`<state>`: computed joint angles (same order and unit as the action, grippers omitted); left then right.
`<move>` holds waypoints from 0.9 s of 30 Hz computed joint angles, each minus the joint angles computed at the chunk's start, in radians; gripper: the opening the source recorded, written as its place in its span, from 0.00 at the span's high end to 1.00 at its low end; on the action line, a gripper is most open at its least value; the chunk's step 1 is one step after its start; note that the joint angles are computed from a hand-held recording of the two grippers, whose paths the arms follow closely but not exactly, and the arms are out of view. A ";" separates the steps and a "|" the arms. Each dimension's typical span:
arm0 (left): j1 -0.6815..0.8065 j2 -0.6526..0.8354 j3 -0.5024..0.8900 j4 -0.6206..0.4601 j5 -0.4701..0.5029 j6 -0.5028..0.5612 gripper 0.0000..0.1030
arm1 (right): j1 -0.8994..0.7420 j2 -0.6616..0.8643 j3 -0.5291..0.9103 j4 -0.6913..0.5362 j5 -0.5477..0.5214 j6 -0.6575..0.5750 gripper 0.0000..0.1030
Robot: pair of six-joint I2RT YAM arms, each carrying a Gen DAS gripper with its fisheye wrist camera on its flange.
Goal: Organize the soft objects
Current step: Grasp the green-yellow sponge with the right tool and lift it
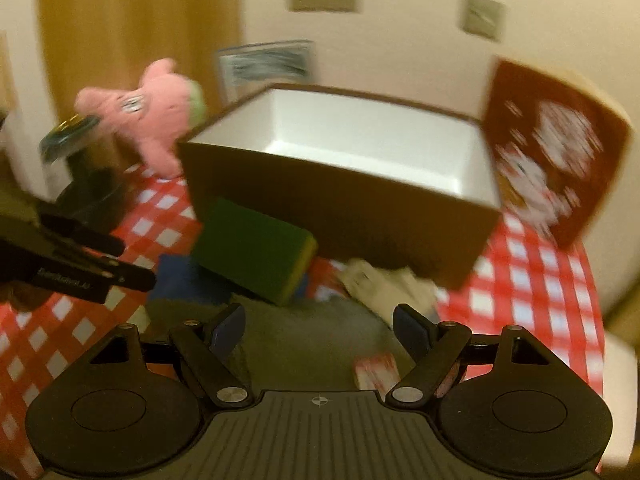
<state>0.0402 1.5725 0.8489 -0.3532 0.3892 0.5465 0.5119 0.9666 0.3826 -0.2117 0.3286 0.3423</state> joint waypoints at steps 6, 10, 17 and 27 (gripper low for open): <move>0.015 0.082 0.056 -0.007 -0.016 -0.037 0.48 | -0.032 0.258 0.046 0.243 -0.070 -0.233 0.22; 0.012 0.132 0.080 0.004 -0.034 -0.050 0.48 | -0.056 0.409 0.097 0.337 -0.105 -0.358 0.22; 0.011 0.209 0.125 0.009 -0.048 -0.071 0.48 | -0.085 0.605 0.203 0.408 -0.149 -0.566 0.15; -0.006 0.281 0.160 0.030 -0.085 -0.090 0.48 | -0.073 0.773 0.290 0.432 -0.133 -0.738 0.15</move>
<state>0.0338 1.8532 1.0086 -0.3231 0.3042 0.4563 0.4388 1.7396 0.6722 0.2199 0.1957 -0.3955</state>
